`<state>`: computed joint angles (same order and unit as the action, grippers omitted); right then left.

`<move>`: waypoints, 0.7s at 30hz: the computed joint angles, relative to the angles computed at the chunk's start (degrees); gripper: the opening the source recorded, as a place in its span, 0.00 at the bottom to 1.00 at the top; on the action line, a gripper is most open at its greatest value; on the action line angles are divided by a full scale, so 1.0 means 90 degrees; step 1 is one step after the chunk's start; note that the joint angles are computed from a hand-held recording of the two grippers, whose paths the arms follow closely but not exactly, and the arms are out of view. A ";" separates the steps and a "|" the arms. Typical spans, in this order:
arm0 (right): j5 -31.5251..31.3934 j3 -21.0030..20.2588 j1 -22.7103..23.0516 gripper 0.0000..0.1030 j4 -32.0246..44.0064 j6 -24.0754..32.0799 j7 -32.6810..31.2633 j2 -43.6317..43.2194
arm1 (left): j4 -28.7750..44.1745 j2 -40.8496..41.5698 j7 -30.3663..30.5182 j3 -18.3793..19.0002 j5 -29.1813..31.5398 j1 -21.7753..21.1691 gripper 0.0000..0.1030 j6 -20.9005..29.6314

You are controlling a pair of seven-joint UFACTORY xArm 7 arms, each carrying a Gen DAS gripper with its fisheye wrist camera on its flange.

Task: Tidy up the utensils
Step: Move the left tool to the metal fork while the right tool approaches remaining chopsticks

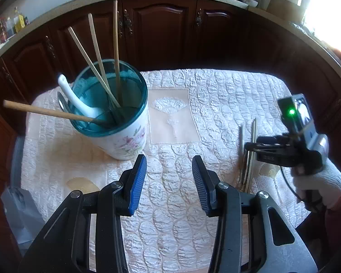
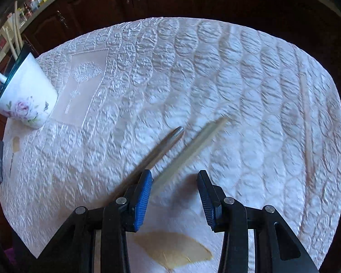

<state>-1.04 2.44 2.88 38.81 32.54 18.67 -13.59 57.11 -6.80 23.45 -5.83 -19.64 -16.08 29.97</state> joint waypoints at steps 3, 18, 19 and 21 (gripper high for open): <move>0.0013 0.0064 0.0086 0.39 0.0266 -0.0134 -0.0008 0.0364 | 0.0038 0.0089 -0.0063 -0.0025 0.0045 -0.0002 0.40 -0.0004; 0.1903 -0.0654 0.0225 0.33 -0.0177 -0.0555 -0.1444 -0.0140 | 0.0954 0.1289 -0.0307 -0.0424 -0.0009 -0.0186 0.40 0.0399; 0.2012 -0.0727 0.0183 0.32 -0.0122 -0.0471 -0.1577 -0.0136 | 0.0996 0.1337 -0.0348 -0.0452 0.0031 -0.0206 0.40 0.0400; 0.2120 -0.0703 0.0110 0.30 0.0074 -0.0503 -0.1630 0.0188 | 0.1051 0.1392 -0.0395 -0.0483 0.0095 -0.0226 0.40 0.0390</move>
